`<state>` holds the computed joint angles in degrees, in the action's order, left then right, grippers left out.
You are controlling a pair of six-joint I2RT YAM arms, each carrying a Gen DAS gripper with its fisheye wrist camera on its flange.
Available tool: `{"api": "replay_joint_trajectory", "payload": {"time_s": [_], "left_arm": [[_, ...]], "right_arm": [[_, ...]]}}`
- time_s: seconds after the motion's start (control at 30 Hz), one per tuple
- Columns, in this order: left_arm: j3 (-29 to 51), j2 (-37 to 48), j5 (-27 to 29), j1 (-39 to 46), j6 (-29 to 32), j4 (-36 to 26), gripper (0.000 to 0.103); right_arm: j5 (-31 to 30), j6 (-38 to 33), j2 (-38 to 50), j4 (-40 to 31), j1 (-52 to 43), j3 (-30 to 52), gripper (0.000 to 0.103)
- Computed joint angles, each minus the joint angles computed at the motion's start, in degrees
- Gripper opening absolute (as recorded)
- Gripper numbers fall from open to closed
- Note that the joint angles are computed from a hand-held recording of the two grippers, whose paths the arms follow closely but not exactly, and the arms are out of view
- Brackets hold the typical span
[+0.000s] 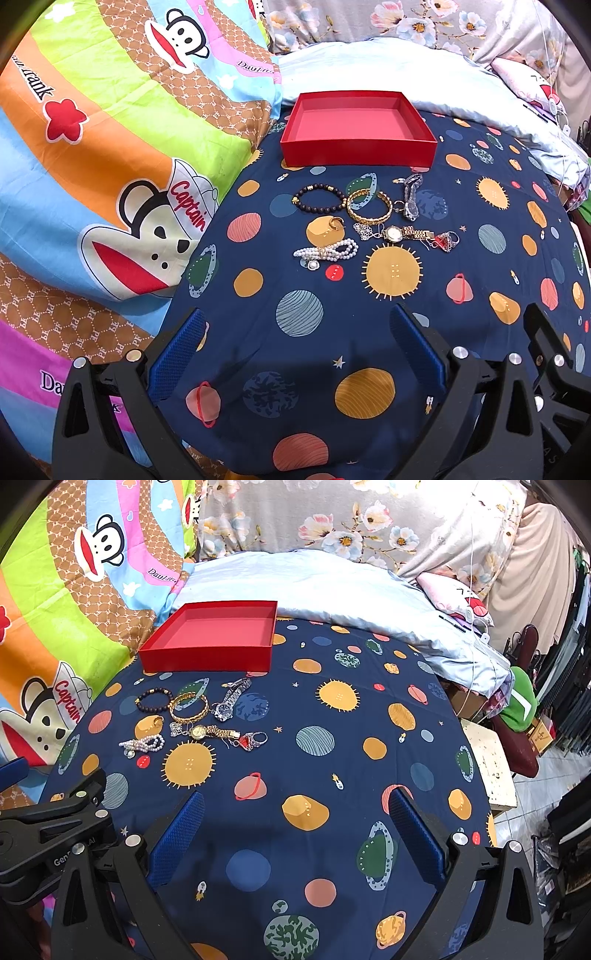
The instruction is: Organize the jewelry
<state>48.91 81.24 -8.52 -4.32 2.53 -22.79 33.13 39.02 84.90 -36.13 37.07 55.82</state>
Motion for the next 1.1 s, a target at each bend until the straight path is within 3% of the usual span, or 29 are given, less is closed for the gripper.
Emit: {"api": "replay_joint_trajectory", "payload": {"time_s": [0.63,1.1], "left_arm": [[1.7,2.1,0.0,0.3,0.3,-0.6,0.097],[6.1,7.7,0.5,0.5,-0.6,-0.2,0.097]], "right_arm": [[-0.5,-0.2,0.8,0.6,-0.3,0.1,0.098],[-5.8,-5.4,4.6,5.0,-4.9,1.6,0.098]]}}
